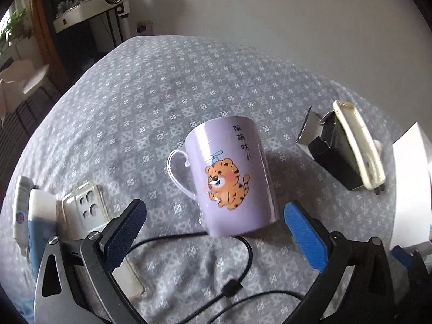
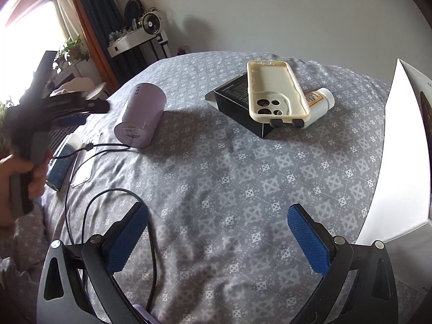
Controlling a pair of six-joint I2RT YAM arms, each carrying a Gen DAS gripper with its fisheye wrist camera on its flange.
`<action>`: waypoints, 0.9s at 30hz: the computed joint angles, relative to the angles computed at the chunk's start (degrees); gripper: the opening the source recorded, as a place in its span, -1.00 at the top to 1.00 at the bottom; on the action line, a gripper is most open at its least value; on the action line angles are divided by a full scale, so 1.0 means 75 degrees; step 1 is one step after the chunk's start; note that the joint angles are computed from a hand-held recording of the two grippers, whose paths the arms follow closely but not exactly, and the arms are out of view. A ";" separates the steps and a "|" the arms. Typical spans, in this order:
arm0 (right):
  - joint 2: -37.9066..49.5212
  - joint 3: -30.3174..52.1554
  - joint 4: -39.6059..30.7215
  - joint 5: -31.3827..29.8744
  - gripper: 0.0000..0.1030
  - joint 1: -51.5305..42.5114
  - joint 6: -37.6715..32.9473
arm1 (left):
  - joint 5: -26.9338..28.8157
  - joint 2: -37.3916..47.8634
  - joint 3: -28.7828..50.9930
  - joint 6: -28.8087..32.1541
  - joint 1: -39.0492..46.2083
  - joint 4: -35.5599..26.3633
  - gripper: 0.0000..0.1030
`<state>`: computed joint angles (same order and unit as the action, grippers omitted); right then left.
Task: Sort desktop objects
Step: 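Move the left gripper toward the lavender mug on the bedspread, then grasp the mug with the left gripper and lift it over the white box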
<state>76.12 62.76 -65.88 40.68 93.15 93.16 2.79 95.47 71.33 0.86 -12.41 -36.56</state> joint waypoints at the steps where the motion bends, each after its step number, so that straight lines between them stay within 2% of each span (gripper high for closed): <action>1: -0.0015 -0.0027 -0.0021 0.0002 -1.00 0.0017 0.0043 | -0.0175 0.0286 0.0180 -0.0040 -0.0145 0.0008 -0.99; 4: -0.0087 -0.0184 -0.0014 -0.0073 -1.00 0.0058 0.0252 | -0.0580 0.0916 0.0452 -0.0328 -0.0484 0.0078 -0.99; 7: -0.0104 -0.0263 -0.0068 -0.0171 -1.00 0.0111 0.0454 | -0.0289 0.1305 0.0523 -0.0632 -0.0473 0.0190 -0.99; 11: -0.0073 -0.0392 -0.0032 -0.0376 -1.00 0.0054 0.0509 | -0.0370 0.1471 0.0176 -0.0677 -0.0460 0.0638 -0.97; 13: -0.0014 -0.0462 0.0050 -0.0525 -1.00 -0.0052 0.0443 | -0.0032 0.1261 -0.0296 -0.0512 -0.0309 0.1234 -0.91; 15: 0.0109 -0.0503 0.0119 -0.0657 -1.00 -0.0145 0.0350 | 0.0333 0.1063 -0.0598 -0.0244 -0.0182 0.1518 -0.55; 21: 0.0431 -0.0810 0.0369 -0.1116 -1.00 -0.0198 0.0539 | 0.0116 0.0203 -0.1248 0.0971 -0.0482 0.1961 -0.54; 25: 0.0744 -0.0432 -0.0215 -0.1021 -1.00 0.0131 0.1012 | 0.0352 -0.0846 -0.1447 0.1327 -0.0802 0.1562 -0.54; 27: 0.0939 -0.0122 -0.0852 -0.0933 -1.00 0.0508 0.1576 | 0.0377 -0.1338 -0.1331 0.1546 -0.1121 0.1100 -0.54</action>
